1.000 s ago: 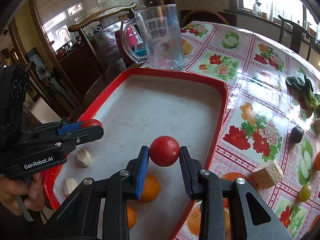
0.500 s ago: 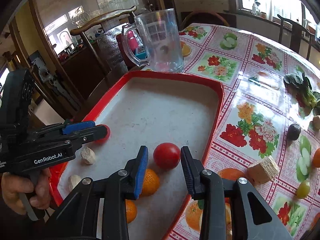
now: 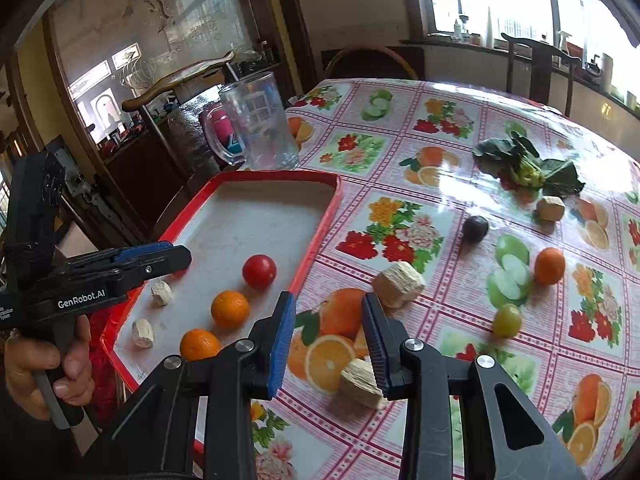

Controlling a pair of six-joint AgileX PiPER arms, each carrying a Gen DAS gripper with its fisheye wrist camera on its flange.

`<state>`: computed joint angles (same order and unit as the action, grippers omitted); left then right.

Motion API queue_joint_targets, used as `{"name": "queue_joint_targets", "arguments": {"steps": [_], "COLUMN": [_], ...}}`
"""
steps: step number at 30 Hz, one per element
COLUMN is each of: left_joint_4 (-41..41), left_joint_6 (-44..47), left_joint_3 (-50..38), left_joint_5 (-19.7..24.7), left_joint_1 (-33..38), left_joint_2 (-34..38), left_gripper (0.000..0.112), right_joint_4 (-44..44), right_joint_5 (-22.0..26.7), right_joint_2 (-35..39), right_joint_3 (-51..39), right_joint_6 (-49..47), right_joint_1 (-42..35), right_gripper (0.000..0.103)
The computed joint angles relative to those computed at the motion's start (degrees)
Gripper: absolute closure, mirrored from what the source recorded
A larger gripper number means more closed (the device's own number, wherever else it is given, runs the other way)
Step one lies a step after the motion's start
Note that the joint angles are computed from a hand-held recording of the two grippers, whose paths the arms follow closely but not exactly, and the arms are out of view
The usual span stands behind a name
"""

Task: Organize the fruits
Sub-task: 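Open the left tool to drop its tomato while the right tool releases its tomato into the tray, then grasp a beige cube with the left tool while the right tool reaches toward another beige piece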

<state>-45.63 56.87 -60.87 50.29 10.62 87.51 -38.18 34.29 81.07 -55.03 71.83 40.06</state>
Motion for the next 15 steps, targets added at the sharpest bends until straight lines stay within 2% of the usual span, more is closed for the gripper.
{"name": "queue_joint_targets", "arguments": {"steps": [8, 15], "left_joint_4": [-0.5, 1.0], "left_joint_6": [-1.1, -4.2], "left_joint_3": [3.0, 3.7], "left_joint_5": [-0.2, -2.0], "left_joint_1": [-6.1, -12.2], "left_joint_2": [-3.7, -5.0], "left_gripper": [0.067, 0.067], "right_joint_4": [-2.3, -1.6], "right_joint_5": [2.6, 3.4], "right_joint_2": [-9.5, -15.6], "right_joint_3": [9.5, 15.3], "right_joint_6": [5.4, 6.0], "right_joint_1": [-0.9, -3.3], "right_gripper": [0.067, 0.066]}}
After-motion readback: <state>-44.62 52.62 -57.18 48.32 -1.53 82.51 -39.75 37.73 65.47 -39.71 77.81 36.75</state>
